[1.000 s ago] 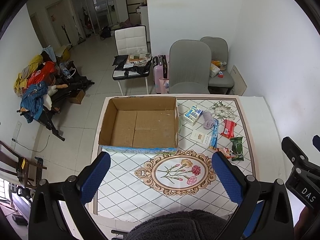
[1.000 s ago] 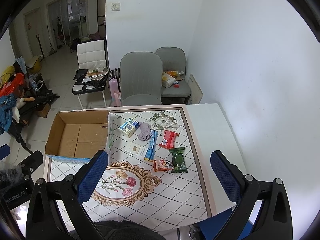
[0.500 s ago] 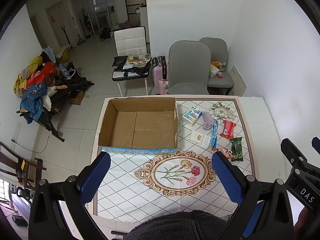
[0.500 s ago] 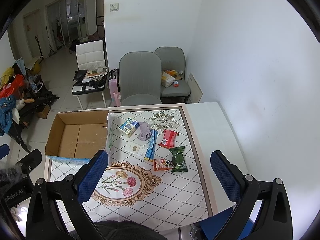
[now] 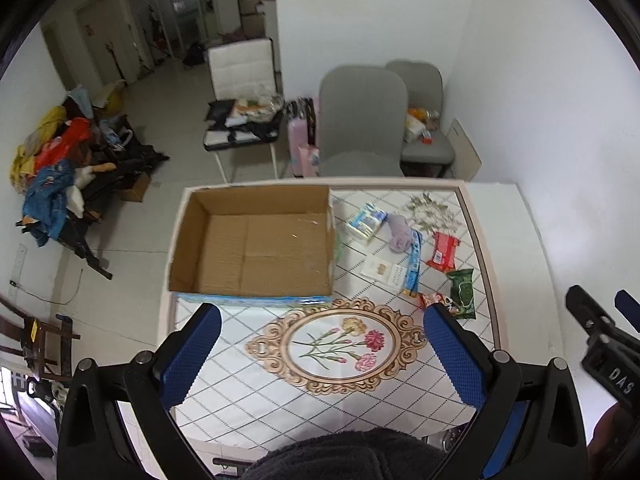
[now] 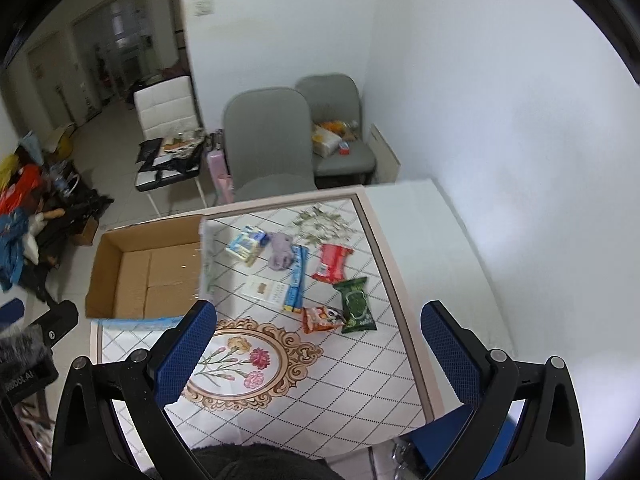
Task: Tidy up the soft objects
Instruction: 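Grasp the green snack bag with the right gripper while the left grasps the orange panda bag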
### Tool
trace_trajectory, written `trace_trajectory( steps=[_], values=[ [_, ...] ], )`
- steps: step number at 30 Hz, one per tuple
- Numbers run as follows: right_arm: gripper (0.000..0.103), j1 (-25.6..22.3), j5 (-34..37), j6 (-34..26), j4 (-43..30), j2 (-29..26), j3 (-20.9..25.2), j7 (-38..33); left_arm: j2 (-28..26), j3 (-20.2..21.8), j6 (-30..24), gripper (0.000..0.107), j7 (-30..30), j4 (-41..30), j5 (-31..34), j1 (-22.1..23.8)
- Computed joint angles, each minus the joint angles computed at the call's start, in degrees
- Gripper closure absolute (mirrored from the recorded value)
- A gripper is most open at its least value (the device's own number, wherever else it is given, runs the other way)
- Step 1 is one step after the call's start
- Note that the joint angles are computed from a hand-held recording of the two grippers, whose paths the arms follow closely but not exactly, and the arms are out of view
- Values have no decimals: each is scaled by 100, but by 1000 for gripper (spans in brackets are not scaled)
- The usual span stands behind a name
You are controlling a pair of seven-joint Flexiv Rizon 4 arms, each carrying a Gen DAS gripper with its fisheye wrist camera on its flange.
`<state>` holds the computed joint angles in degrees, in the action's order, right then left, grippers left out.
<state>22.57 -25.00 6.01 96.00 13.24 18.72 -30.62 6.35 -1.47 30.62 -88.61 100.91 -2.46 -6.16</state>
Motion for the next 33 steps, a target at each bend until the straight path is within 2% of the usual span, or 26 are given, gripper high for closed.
trace_trajectory(
  steps=[5, 10, 17, 23, 24, 26, 27, 28, 31, 33],
  values=[
    [0, -392, 669, 461, 625, 71, -476, -187, -960, -215, -10, 4, 134, -444, -292, -137],
    [0, -843, 1695, 1258, 1317, -198, -955, -487, -2140, -347, -253, 4, -20, -1192, -110, -453],
    [0, -1407, 2479, 2366, 1924, -1386, -1380, -1223, -3645, -441, -941, 4, -101, -2116, -428, -865],
    [3, -1741, 3212, 2902, 1746, -2576, -1383, -2201, -4502, -401, -1736, 4, -191, -2822, -421, -1166],
    [5, -1813, 3415, 2931, 1665, -2779, -1353, -2398, -4596, -398, -1830, 4, -226, -2888, -464, -1182],
    [18, -1935, 3674, 2939, 1576, -3009, -1294, -2657, -4827, -391, -2082, 4, -319, -3106, -505, -1236],
    [31, -1970, 3715, 2907, 1560, -3084, -1277, -2733, -4919, -389, -2166, 4, -339, -3195, -520, -1254],
    [39, -2031, 3822, 2883, 1561, -3123, -1251, -2833, -5035, -405, -2283, 4, -366, -3303, -561, -1271],
    [47, -2122, 3798, 2775, 1789, -2956, -1280, -2811, -5338, -439, -2534, 4, -393, -3598, -631, -1329],
    [48, -2172, 3751, 2720, 1967, -2832, -1316, -2792, -5531, -447, -2709, 4, -437, -3786, -678, -1374]
  ],
)
